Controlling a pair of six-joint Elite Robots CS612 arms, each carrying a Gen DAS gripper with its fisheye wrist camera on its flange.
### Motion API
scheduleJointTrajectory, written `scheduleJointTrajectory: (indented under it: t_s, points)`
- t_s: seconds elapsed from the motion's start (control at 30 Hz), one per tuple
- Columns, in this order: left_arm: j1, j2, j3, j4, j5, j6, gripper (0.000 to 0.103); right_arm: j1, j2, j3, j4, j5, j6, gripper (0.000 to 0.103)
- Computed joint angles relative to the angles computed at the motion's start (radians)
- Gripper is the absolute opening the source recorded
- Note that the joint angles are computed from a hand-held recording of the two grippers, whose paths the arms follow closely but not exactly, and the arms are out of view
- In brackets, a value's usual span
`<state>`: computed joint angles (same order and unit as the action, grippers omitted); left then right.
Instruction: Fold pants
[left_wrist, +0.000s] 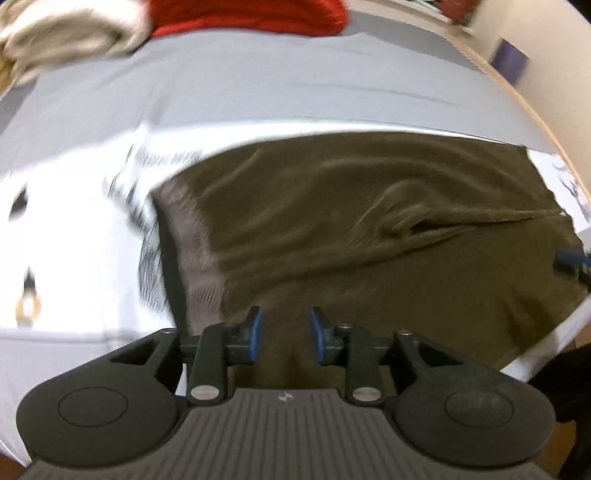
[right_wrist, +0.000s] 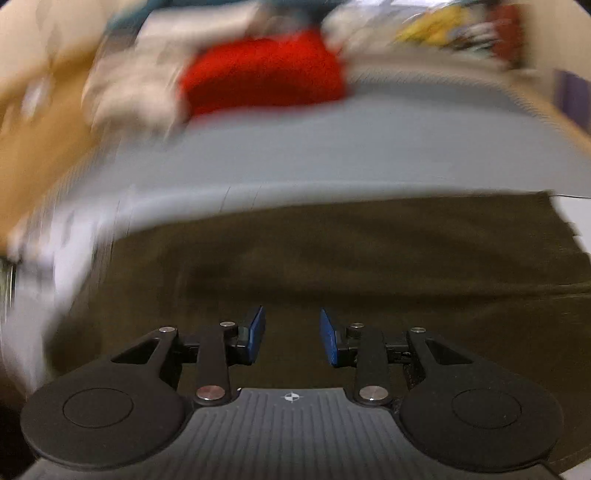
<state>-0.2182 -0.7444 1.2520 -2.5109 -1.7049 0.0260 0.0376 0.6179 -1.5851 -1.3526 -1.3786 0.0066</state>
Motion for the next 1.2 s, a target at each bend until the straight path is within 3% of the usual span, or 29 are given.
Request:
scheduleJointTrajectory:
  t_s: [0.07,0.1,0.13,0.17,0.27,0.33,0.4,0.5,0.67,0.7,0.87,0.9,0.93,1.1,1.2]
  points:
    - [0.019,0.01,0.002,0.09,0.01,-0.045,0.029,0.019,0.008,-0.007,0.031,-0.007,-0.147,0.035]
    - [0.02,0.014,-0.002,0.106,0.058,-0.052,0.026,0.026,0.011,-0.01,0.056,-0.007,-0.212,0.035]
    - [0.022,0.012,0.005,0.081,0.093,-0.05,0.03,0.03,0.014,-0.013,0.089,0.01,-0.26,0.035]
    - [0.028,0.011,0.016,0.053,0.093,-0.058,0.032,0.032,0.013,-0.011,0.126,0.033,-0.301,0.035]
    - [0.049,0.018,0.009,0.084,0.039,-0.119,0.04,0.043,0.011,-0.004,0.217,0.071,-0.446,0.036]
    - [0.05,0.019,0.008,0.1,0.034,-0.101,0.053,0.056,0.002,0.01,0.297,0.082,-0.533,0.041]
    - [0.047,0.024,0.005,0.109,0.032,-0.078,0.056,0.067,-0.003,0.021,0.344,0.058,-0.593,0.041]
    - [0.041,0.035,-0.007,0.124,0.035,-0.054,0.058,0.078,-0.004,0.036,0.351,0.02,-0.63,0.042]
    - [0.024,0.055,-0.033,0.189,0.104,-0.007,0.055,0.082,0.0,0.039,0.338,-0.004,-0.667,0.039]
    - [0.022,0.058,-0.038,0.207,0.113,0.004,0.047,0.083,0.005,0.035,0.333,-0.004,-0.675,0.033]
    - [0.018,0.048,-0.012,0.179,0.127,0.082,0.027,0.083,0.012,0.03,0.312,0.006,-0.734,0.015]
    - [0.017,0.045,-0.005,0.169,0.136,0.096,0.015,0.082,0.013,0.03,0.308,0.012,-0.739,0.011]
    - [0.016,0.04,0.001,0.163,0.145,0.106,0.01,0.08,0.013,0.03,0.306,0.02,-0.743,0.008]
    - [0.01,0.018,0.026,0.156,0.197,0.139,0.007,0.069,0.006,0.025,0.347,0.076,-0.774,0.006]
    - [0.01,0.013,0.026,0.154,0.208,0.111,0.013,0.068,-0.004,0.035,0.368,0.075,-0.77,0.007]
